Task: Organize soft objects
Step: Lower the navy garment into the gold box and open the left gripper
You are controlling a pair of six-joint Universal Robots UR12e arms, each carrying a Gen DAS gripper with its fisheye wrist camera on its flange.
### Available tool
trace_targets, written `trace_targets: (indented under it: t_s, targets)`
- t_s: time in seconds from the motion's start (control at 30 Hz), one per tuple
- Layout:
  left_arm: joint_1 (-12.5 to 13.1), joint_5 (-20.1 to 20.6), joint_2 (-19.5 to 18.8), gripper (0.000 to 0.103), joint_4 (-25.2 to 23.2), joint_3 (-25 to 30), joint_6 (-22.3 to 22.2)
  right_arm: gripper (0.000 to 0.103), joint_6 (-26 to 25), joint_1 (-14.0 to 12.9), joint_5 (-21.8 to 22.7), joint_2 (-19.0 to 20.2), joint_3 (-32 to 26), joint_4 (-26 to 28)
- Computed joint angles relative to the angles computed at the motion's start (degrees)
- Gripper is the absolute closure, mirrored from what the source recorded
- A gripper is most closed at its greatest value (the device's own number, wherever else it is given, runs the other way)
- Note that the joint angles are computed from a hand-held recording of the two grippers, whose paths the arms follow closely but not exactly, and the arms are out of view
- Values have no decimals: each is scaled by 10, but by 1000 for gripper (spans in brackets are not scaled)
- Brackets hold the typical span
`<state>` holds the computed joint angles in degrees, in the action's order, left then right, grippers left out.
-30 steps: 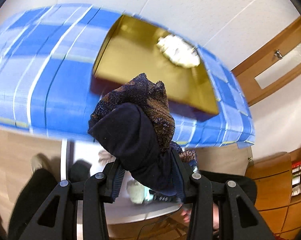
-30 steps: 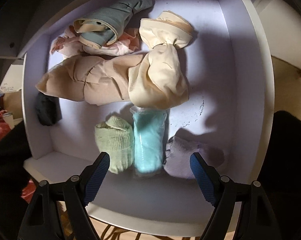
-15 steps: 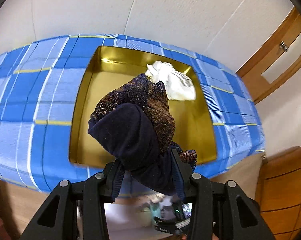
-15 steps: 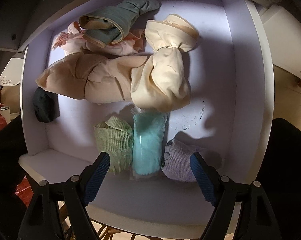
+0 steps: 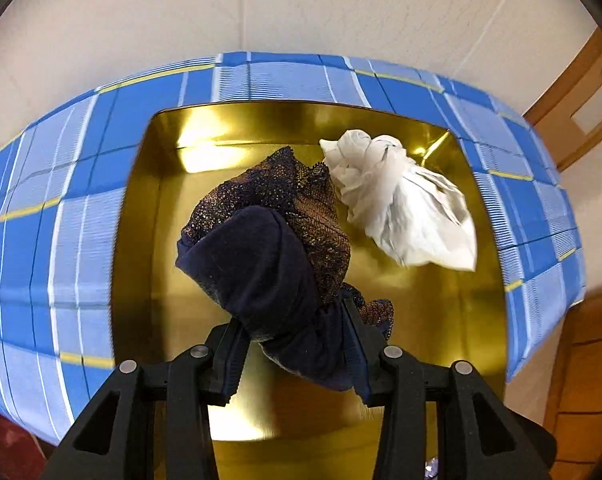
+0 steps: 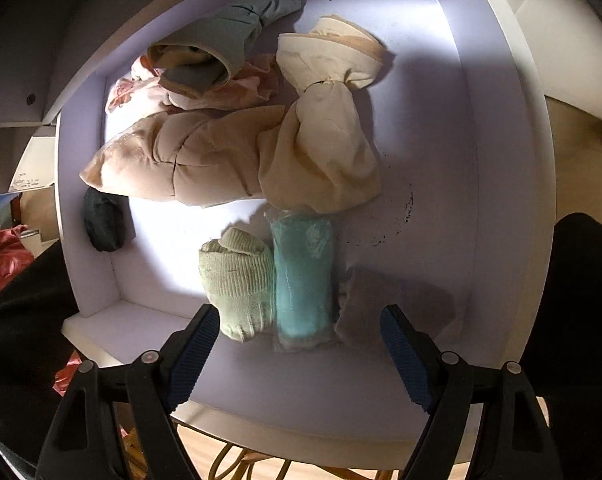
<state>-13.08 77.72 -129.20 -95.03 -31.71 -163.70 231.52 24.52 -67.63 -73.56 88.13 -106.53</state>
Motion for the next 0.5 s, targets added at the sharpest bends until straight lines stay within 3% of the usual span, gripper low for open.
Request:
trace_targets:
  t_s: [0.17, 0.5]
  targets:
    - [-17, 50, -56, 60, -37, 85, 2, 20, 8, -5, 17, -6, 11, -12]
    - [-29, 25, -139, 60, -92, 231, -15, 20, 16, -2, 14, -1, 4, -30]
